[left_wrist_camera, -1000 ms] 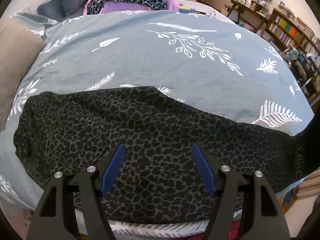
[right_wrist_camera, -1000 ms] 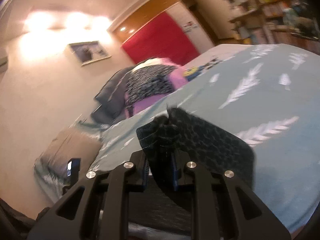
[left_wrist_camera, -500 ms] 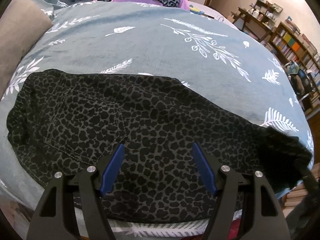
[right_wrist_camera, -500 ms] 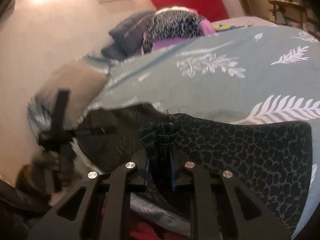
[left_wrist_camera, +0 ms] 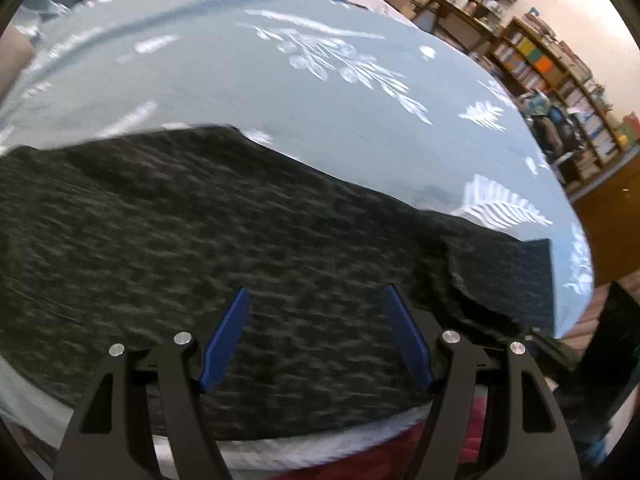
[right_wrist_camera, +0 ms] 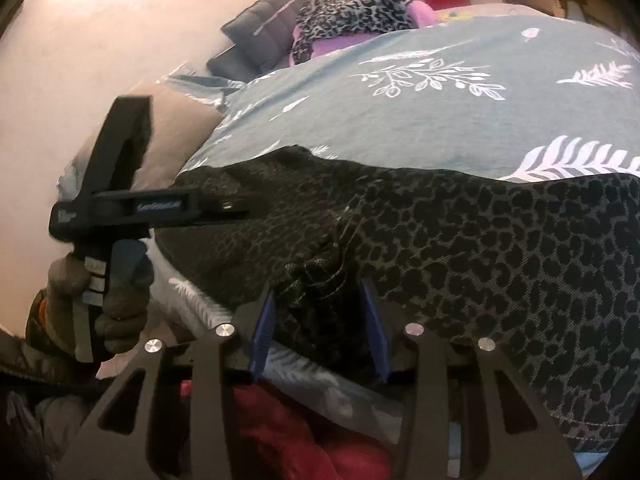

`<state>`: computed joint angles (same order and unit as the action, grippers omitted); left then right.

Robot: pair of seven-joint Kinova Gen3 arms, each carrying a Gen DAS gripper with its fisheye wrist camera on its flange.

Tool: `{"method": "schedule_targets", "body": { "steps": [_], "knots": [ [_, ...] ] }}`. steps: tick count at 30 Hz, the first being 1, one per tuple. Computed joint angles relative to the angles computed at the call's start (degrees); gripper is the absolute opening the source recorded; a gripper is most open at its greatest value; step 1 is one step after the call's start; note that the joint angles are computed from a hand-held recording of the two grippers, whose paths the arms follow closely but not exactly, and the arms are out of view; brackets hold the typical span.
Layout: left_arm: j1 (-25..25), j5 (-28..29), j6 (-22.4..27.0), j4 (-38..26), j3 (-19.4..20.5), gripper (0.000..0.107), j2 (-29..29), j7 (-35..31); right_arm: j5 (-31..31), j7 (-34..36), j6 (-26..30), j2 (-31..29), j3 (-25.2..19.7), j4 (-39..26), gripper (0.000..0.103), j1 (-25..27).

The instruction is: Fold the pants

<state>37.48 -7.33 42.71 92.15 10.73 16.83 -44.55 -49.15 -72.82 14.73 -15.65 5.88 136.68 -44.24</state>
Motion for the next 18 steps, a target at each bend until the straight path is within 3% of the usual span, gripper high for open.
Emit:
{"method": "schedule_targets", "body": {
  "steps": [2, 10, 16, 18],
  "knots": [
    [-1.9, 3.7, -0.3, -0.9, 1.9, 0.070, 1.3, -3.1, -0.6, 1.3, 0.7, -0.6, 1.4, 0.2, 0.042, -1.1],
    [-1.8, 9.6, -0.1, -4.3, 2.8, 0.070, 4.7, -8.8, -4.4, 10.5, 2.7, -2.0, 4.6, 1.0, 0.043, -5.7],
    [-1.4, 12.0, 0.7, -7.0, 3.4, 0.070, 7.0, -12.4, -9.9, 15.9, 3.7, -1.0, 4.4, 1.7, 0.043, -3.6],
    [-2.4, 14.5, 0.6, -7.3, 4.4, 0.070, 7.9, -14.9, -9.0, 15.1, 4.7, -1.5, 2.2, 1.7, 0.043, -0.6]
  ]
}}
